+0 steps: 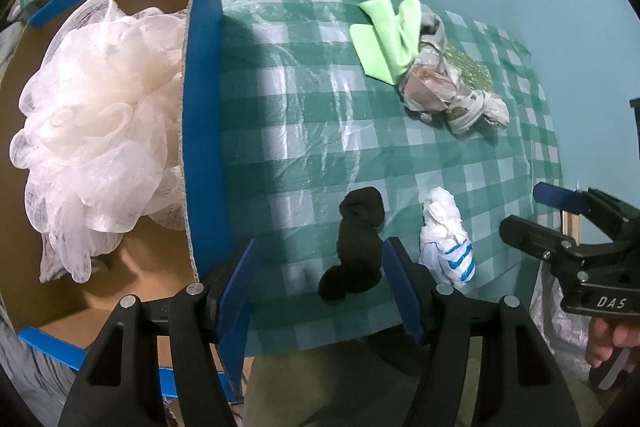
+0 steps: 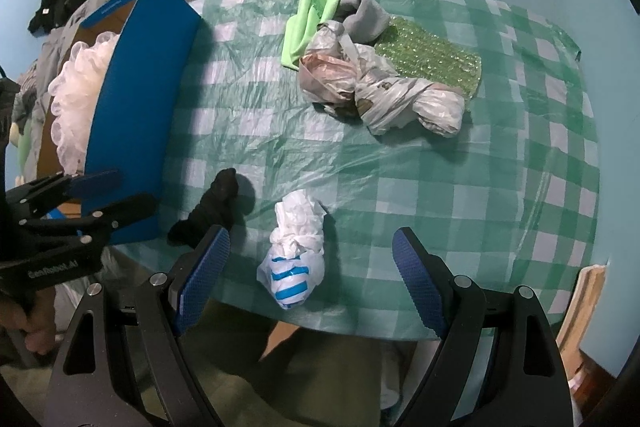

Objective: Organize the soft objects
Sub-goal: 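Move both grippers back over the black sock and striped sock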

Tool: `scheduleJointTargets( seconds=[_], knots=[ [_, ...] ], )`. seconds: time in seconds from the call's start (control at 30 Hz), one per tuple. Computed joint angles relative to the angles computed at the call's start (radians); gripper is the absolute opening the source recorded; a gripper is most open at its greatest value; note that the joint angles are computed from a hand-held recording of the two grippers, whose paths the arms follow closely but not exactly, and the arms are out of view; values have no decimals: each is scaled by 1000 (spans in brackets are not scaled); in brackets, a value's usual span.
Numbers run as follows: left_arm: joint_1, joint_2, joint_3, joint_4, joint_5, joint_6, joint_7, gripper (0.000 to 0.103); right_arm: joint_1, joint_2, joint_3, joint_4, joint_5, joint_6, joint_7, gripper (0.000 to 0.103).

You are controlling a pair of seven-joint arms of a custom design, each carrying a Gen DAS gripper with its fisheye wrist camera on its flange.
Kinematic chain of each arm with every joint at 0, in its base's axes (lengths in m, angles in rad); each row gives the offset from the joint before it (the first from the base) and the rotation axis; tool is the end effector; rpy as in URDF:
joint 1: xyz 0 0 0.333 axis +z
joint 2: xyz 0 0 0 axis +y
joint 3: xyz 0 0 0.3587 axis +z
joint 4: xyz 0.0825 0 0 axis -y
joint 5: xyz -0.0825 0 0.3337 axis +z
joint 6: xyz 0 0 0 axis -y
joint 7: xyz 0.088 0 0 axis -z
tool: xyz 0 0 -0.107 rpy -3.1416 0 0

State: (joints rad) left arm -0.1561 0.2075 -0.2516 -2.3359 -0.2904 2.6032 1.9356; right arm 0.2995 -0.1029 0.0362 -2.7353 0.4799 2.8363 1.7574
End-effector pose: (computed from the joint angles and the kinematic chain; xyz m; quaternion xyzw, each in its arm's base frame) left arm 0.4664 -0.1918 0.3386 0.4985 -0.8602 0.0932 0.0541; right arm 0.3692 0.1035 0.3574 -0.5901 0.7959 0.0302 0.1321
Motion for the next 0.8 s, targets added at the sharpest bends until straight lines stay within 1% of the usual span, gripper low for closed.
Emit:
scheduleJointTargets(
  seconds=[0.2, 0.3, 0.33, 0.5, 0.63, 0.7, 0.8],
  knots=[
    [4, 3, 17, -4, 39, 20, -16, 66, 11, 27, 5, 6, 39, -1, -37, 84],
    [3, 4, 24, -12, 78, 39, -21, 67, 18, 45, 13, 7, 70, 3, -60, 84],
    [5, 4, 24, -10, 90, 33, -14, 67, 19, 51, 17, 6, 76, 5, -63, 84],
    [26, -6, -3, -15, 37, -5, 69, 67, 31, 83, 36, 1, 143, 27, -111, 84],
    [9, -19, -16, -38, 14, -29, 122, 68, 32, 107, 50, 2, 199, 34, -155, 84],
    [-9, -21, -15, -51, 25, -22, 122, 71, 30, 120, 57, 5, 233, 35, -182, 84],
    [-29, -7, -14, -54, 41, -26, 117, 71, 27, 142, 70, 8, 270, 46, -211, 84]
  ],
)
